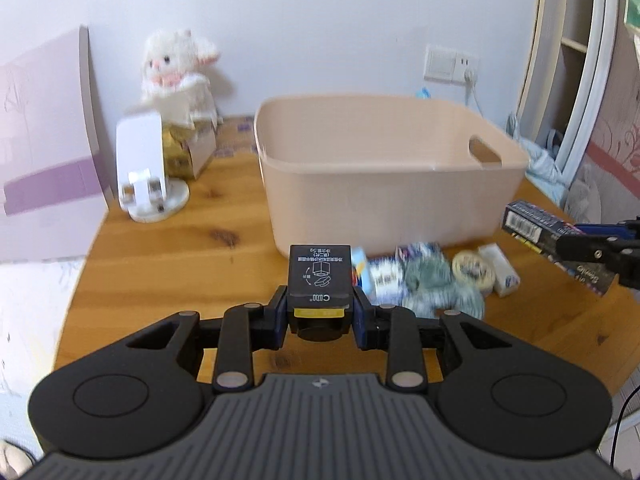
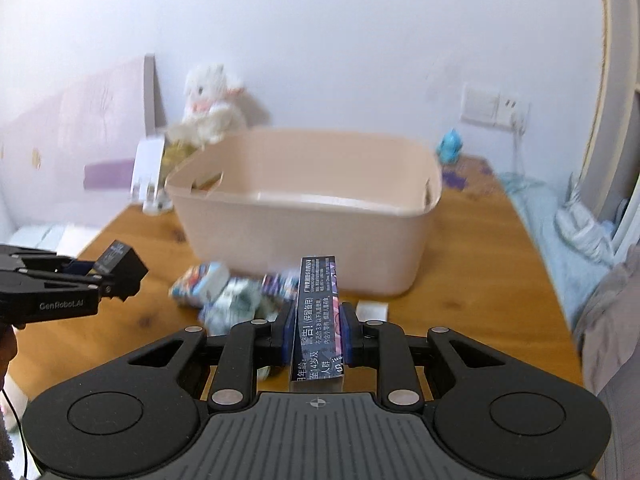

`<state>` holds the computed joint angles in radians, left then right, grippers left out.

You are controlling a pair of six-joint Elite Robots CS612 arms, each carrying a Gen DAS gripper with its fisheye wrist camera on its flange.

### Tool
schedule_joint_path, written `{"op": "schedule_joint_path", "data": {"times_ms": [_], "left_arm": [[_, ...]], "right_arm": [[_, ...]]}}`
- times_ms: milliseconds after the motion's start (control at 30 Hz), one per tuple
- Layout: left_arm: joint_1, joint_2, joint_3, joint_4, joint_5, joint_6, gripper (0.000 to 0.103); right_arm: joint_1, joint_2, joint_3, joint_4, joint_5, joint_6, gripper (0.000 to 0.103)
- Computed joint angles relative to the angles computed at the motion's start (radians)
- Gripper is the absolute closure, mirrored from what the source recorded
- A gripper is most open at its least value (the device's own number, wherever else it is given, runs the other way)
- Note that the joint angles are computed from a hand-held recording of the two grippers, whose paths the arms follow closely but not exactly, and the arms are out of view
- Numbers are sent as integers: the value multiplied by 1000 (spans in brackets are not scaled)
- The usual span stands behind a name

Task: Organize objects
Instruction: 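Lift both boxes over the beige bin and open both tools to drop them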

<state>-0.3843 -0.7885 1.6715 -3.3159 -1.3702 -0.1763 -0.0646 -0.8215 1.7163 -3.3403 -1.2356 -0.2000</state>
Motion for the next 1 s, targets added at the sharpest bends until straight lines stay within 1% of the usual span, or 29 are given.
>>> {"op": "schedule_joint_path", "data": {"times_ms": [167, 300, 433, 533, 667, 800, 1000], "left_arm": [[-1, 3, -32, -41, 31, 26, 69], [2, 18, -78, -61, 51, 49, 69], [6, 42, -141, -52, 63, 68, 69], [10, 67, -195, -28, 60, 89, 69], [14, 108, -280, 46, 51, 107, 69], [22, 150, -366, 159, 26, 100, 69], [30, 206, -475, 324, -3, 95, 69]], "right_arm": [[-3, 10, -30, -58, -3, 32, 81], [1, 21, -72, -88, -11, 53, 81], [12, 39, -118, -102, -30, 61, 81], [26, 60, -171, -83, -58, 53, 81], [38, 98, -246, -33, -88, 33, 81], [46, 136, -317, 40, -108, 34, 81], [54, 180, -398, 172, -140, 3, 81]]}}
